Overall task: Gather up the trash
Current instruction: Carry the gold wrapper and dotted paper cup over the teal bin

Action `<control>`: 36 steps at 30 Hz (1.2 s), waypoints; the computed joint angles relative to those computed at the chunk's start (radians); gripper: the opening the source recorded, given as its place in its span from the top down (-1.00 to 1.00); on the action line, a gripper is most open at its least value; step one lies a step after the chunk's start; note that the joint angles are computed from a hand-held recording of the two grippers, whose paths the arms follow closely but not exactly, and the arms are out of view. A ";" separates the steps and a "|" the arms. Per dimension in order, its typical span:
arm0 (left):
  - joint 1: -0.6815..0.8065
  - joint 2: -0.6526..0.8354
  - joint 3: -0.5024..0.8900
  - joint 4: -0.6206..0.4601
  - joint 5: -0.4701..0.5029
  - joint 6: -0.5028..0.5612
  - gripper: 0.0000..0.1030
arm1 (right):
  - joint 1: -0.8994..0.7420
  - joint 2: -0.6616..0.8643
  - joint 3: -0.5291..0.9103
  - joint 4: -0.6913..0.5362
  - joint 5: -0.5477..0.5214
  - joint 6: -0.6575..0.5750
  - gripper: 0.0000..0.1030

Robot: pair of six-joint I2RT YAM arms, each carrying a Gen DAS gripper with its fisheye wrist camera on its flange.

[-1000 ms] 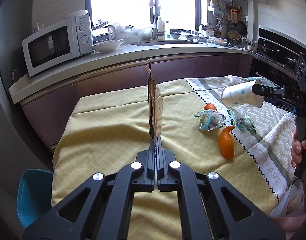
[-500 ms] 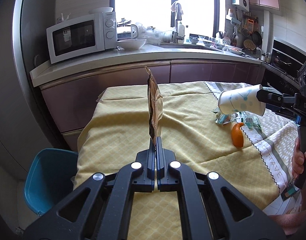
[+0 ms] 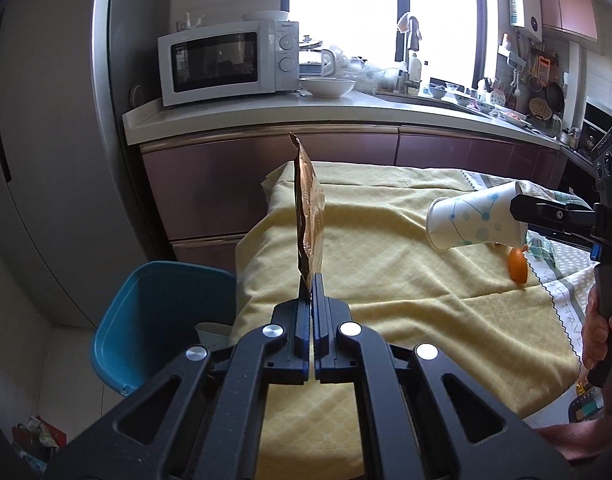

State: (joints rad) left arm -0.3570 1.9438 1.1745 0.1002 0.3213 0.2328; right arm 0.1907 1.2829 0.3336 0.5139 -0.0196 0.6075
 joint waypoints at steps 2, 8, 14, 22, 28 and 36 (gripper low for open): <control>0.030 0.003 0.004 -0.003 -0.005 0.001 0.97 | 0.016 0.034 0.031 0.003 -0.011 -0.011 -0.15; 0.101 0.014 0.019 -0.011 -0.027 0.005 0.97 | 0.056 0.165 0.156 0.007 -0.049 -0.037 -0.15; 0.169 0.042 0.044 -0.021 -0.040 0.007 0.97 | 0.095 0.290 0.298 -0.024 -0.093 -0.068 -0.15; 0.215 0.108 0.104 -0.049 -0.068 0.015 0.97 | 0.135 0.453 0.492 -0.087 -0.150 -0.098 -0.15; 0.227 0.182 0.169 -0.078 -0.086 0.017 0.97 | 0.157 0.567 0.646 -0.161 -0.177 -0.109 -0.15; 0.238 0.292 0.279 -0.133 -0.098 0.019 0.97 | 0.172 0.685 0.798 -0.245 -0.190 -0.124 -0.15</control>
